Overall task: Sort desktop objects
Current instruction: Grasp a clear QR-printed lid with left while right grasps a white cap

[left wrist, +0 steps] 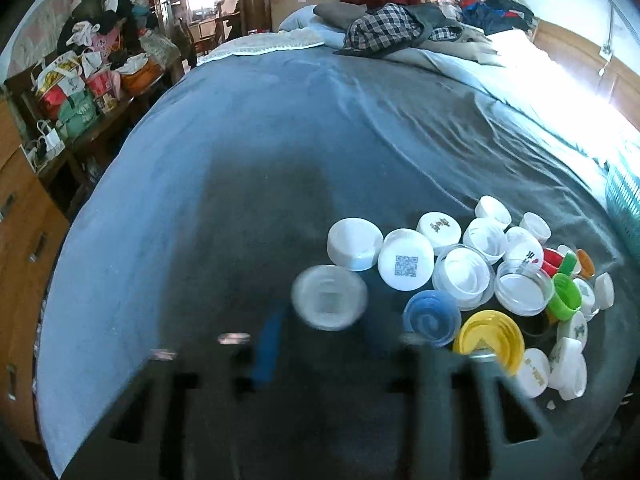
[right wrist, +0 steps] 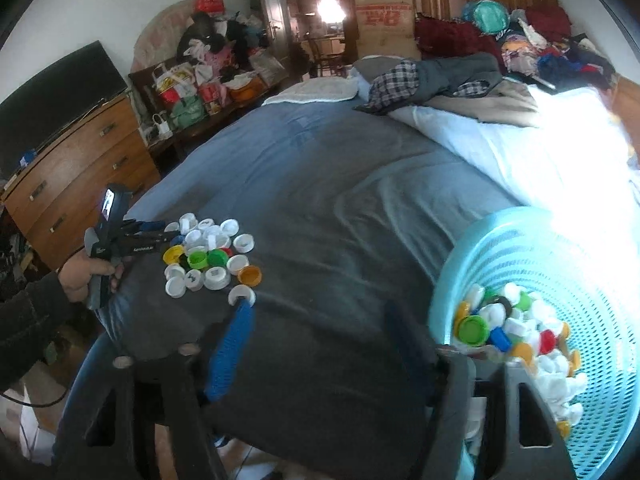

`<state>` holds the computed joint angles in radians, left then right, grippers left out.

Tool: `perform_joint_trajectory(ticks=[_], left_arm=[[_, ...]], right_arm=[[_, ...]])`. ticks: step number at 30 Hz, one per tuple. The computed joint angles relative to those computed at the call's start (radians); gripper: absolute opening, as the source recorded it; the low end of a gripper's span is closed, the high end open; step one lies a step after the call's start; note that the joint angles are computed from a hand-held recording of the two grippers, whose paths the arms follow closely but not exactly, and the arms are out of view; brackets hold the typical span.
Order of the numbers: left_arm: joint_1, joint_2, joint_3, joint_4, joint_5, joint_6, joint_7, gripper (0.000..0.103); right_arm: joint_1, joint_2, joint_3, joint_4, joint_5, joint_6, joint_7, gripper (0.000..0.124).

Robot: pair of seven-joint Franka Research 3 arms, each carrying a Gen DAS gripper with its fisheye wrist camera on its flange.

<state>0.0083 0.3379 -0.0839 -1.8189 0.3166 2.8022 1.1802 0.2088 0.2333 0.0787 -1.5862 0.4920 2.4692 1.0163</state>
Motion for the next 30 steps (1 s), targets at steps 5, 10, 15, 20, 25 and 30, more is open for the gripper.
perform_joint_trajectory(ticks=[5, 10, 15, 20, 25, 30], left_arm=[[-0.016, -0.045, 0.008, -0.046, 0.012, 0.005, -0.063, 0.027], [-0.060, -0.125, 0.039, -0.112, 0.129, 0.008, -0.203, 0.027], [-0.038, -0.184, 0.017, -0.154, 0.136, 0.019, -0.231, 0.027], [-0.023, -0.218, 0.002, -0.173, 0.112, 0.008, -0.240, 0.027], [-0.026, -0.227, -0.010, -0.186, 0.100, -0.004, -0.262, 0.027], [-0.036, -0.243, -0.021, -0.201, 0.086, 0.006, -0.289, 0.027]], right_arm=[[0.015, 0.025, 0.019, 0.012, 0.015, -0.017, -0.018, 0.042], [0.047, 0.098, 0.038, 0.066, -0.007, -0.058, -0.044, 0.042], [0.085, 0.222, 0.047, 0.180, -0.054, -0.099, -0.033, 0.042], [0.130, 0.342, 0.033, 0.326, -0.134, -0.148, 0.024, 0.042], [0.167, 0.409, -0.001, 0.402, -0.237, -0.187, 0.102, 0.042], [0.142, 0.377, 0.014, 0.351, -0.230, -0.157, 0.106, 0.014]])
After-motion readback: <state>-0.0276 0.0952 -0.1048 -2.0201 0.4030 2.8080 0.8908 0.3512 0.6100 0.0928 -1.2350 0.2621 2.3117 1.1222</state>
